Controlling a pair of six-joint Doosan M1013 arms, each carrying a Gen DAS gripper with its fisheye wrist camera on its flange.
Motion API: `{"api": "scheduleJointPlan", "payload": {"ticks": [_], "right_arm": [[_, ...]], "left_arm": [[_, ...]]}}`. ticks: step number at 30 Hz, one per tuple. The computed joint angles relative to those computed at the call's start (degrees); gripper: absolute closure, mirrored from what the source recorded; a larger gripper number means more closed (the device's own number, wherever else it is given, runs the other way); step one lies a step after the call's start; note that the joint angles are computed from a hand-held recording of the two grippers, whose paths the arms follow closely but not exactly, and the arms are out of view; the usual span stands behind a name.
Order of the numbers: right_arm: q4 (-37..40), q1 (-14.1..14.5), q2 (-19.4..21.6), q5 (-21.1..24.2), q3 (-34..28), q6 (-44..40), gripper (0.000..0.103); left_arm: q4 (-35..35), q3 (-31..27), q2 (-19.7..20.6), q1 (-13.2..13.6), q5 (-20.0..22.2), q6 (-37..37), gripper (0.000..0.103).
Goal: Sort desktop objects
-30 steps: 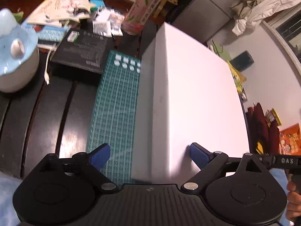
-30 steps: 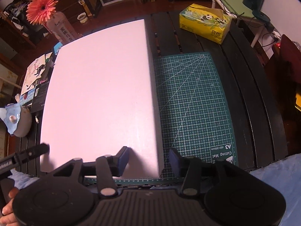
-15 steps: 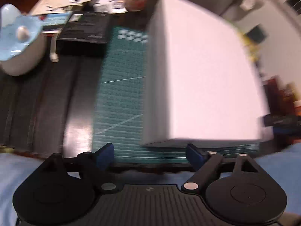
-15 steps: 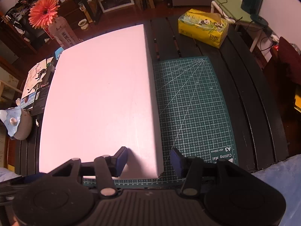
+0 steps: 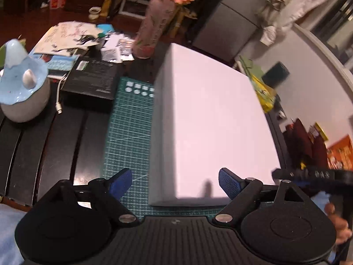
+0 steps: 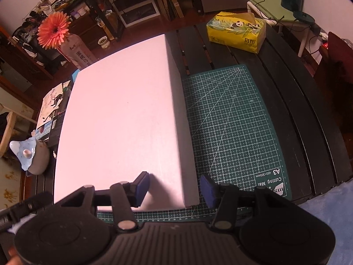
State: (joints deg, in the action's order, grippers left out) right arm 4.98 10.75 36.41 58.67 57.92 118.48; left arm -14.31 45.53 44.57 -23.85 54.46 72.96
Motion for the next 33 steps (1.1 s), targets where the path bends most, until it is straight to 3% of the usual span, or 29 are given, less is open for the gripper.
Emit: {"api": "scheduleJointPlan", "payload": {"ticks": [4, 8, 22, 28, 33], "right_arm": [[-1.47, 0.37, -0.05, -0.39, 0.05, -0.28, 0.054], [-1.79, 0.44, -0.20, -0.81, 0.33, -0.51, 0.054], [-4.13, 0.98, 0.09, 0.11, -0.38, -1.20, 0.050], [-7.89, 1.78, -0.22, -0.97, 0.18, -1.08, 0.044], [-10.93, 2.50, -1.01, -3.72, 1.80, -0.85, 0.044]], "left_arm": [[0.64, -1.93, 1.40, 0.09, 3.03, -0.74, 0.029], [-0.56, -2.20, 1.60, 0.03, 3.54, 0.34, 0.031], [5.71, -2.88, 1.73, -1.20, 4.34, 0.19, 0.017], [3.42, -0.22, 0.85, -1.14, 0.39, 1.79, 0.012], [8.47, 1.60, -0.21, -2.38, -2.62, 0.81, 0.013]]}}
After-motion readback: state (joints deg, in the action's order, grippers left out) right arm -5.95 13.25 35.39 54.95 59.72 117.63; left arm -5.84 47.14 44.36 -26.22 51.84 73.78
